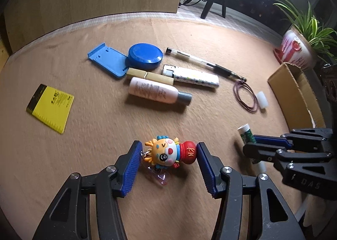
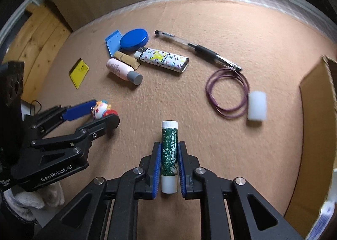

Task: Organize objects
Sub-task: 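Carry glue stick and keychain into the box while opening both grippers to release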

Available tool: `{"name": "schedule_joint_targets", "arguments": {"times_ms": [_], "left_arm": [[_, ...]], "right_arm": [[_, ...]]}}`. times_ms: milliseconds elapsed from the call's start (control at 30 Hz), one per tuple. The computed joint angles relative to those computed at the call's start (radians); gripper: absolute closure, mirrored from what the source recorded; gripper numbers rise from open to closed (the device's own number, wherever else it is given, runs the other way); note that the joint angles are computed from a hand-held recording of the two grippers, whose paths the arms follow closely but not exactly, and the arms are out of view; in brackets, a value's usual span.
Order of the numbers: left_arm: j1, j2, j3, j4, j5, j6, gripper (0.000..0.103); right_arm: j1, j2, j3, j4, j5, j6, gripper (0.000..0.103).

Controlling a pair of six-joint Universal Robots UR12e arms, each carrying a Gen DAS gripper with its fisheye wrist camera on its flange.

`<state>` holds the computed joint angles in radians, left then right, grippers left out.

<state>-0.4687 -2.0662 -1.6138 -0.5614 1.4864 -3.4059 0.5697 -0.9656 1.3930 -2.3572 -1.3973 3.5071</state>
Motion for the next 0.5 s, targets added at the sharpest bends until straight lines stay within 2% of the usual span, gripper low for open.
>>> {"name": "schedule_joint_targets", "arguments": {"times_ms": [167,200,500], "left_arm": [[-0.005,0.012,-0.001,0.027,-0.028,-0.012,0.047],[-0.007,0.013,0.002,0.034,-0.032,-0.01,0.05],[-0.054,-0.013,0.087,0.064,-0.07,0.046,0.05]], "right_arm": [[-0.003,-0.048,0.061,-0.081,-0.023,0.039,0.089],[-0.004,-0.058,0.071,-0.094,-0.031,0.044,0.089],[-0.037,-0.176,0.202,-0.205,-0.109,0.104,0.089]]}}
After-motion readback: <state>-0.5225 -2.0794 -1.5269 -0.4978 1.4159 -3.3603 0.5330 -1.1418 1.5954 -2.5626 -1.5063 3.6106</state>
